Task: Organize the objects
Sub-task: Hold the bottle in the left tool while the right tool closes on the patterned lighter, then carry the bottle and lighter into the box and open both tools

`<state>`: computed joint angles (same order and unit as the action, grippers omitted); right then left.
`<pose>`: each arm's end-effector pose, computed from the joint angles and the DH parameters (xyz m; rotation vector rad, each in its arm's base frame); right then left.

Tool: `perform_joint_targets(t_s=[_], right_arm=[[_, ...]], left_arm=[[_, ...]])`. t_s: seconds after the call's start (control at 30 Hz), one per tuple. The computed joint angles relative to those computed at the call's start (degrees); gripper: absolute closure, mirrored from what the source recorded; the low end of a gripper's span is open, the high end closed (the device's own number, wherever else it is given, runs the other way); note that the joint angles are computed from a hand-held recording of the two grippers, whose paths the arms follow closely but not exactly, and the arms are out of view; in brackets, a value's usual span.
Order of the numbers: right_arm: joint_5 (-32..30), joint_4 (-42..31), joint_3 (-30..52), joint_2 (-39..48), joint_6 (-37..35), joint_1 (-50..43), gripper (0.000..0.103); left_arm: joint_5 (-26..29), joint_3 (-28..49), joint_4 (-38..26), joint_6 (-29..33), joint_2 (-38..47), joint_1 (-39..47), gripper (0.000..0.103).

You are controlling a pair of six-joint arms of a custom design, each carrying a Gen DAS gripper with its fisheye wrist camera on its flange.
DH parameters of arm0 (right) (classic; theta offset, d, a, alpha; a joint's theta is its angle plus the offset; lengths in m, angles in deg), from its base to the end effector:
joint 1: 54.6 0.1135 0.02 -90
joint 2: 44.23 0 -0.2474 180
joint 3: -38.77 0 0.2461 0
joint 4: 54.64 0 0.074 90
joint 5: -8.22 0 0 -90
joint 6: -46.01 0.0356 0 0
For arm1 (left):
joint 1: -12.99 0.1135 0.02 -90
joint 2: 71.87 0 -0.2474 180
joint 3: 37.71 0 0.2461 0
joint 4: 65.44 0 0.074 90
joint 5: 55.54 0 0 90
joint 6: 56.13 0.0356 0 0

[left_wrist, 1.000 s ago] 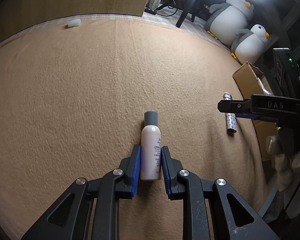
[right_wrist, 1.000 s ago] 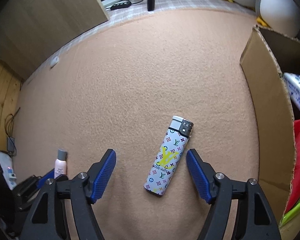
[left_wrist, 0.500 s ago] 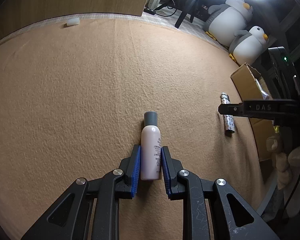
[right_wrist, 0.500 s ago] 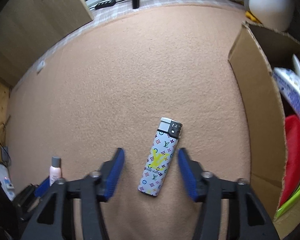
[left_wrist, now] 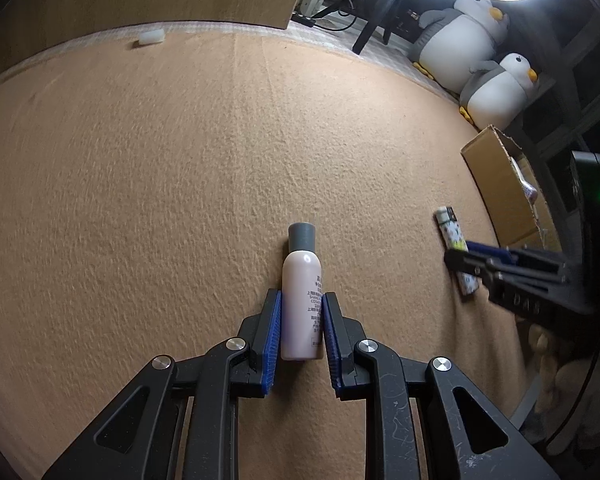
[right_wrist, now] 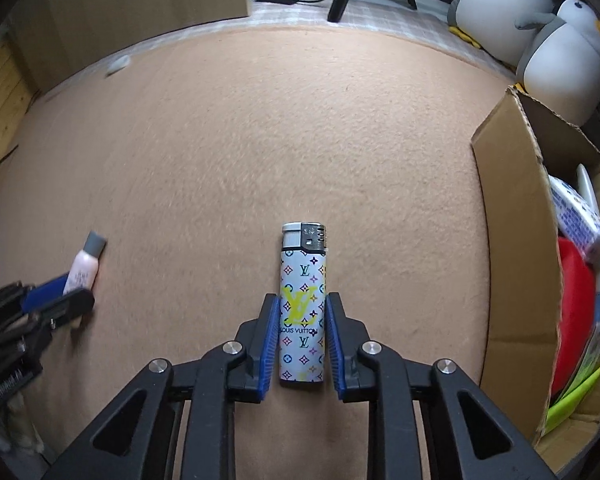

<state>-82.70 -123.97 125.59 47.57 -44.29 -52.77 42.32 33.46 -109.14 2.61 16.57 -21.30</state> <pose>0.3024 0.0102 0.2339 -0.0565 2.8673 0.0283 0.2462 -0.1738 0.1922 0.1211 2.7354 -0.5418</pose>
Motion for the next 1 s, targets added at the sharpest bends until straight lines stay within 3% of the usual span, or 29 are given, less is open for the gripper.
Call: perform_joint_targets(t_s=[0.13,0.3,0.53,0.77,1.0], right_arm=[[-2.2,2.2,-5.8,-5.5,-0.6,-1.5,0.082],[-9.4,4.8,-9.4,-8.4,1.2,-5.0,0.082],[-14.8,4.6,-11.1,-12.7,-0.8,-9.3,0.082],[-18.9,-0.7,-7.2,-17.3,-6.7,-16.5,0.082],[-22.1,-7.7,0.2,-16.9,-18.4,-31.9,0.082]], left_arm=[[0.1,-1.3,-0.5,-1.8,-1.6,-0.1,0.081],[-1.7,-1.3,-2.2,-4.1,-3.6,-1.5,0.081],[-4.1,5.1,-5.9,-5.7,-2.3,-5.6,0.081],[-5.9,20.0,-9.0,-5.9,6.6,-11.9,0.081],[-6.5,44.0,-13.7,-4.5,23.5,-17.0,0.081]])
